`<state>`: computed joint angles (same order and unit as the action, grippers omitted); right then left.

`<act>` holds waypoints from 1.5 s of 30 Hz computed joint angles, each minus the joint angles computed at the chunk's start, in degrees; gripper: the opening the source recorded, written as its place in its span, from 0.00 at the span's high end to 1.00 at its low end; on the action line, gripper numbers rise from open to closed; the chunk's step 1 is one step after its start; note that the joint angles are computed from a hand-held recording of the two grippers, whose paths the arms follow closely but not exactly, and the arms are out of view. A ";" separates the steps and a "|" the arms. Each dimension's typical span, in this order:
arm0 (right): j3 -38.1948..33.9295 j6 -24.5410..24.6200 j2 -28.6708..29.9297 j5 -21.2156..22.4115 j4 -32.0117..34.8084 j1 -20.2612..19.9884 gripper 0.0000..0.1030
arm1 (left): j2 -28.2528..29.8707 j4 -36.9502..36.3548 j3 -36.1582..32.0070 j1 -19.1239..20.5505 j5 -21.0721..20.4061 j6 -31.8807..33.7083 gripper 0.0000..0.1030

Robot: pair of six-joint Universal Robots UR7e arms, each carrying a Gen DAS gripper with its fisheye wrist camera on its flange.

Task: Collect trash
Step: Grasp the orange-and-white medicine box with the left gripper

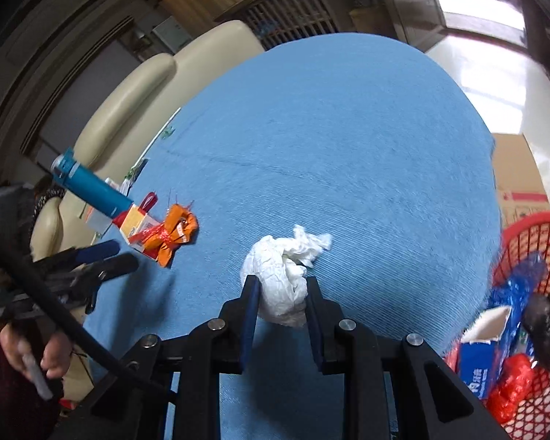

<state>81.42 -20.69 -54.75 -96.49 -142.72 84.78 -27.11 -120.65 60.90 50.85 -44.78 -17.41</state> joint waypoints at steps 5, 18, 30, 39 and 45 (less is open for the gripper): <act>0.05 0.41 -0.11 1.36 0.75 -0.53 0.74 | 4.94 3.93 -8.40 0.39 0.43 3.61 0.24; 0.02 1.00 0.34 1.47 1.69 -0.38 0.74 | 8.71 5.30 -16.10 -0.47 2.93 11.63 0.24; 0.27 1.01 0.43 2.36 2.63 -0.68 0.74 | -1.55 -0.77 -1.52 0.64 4.37 1.88 0.24; 1.19 -0.22 0.93 -0.09 0.72 0.41 0.74 | -5.07 -0.13 3.97 2.48 3.63 -4.20 0.24; 0.99 -0.48 1.43 -0.90 0.35 0.76 0.74 | -4.17 0.19 1.40 3.59 -0.29 -9.20 0.24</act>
<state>82.41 -21.17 -53.31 -97.40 -142.37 85.54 -31.28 -120.46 62.30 54.44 -45.07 -26.61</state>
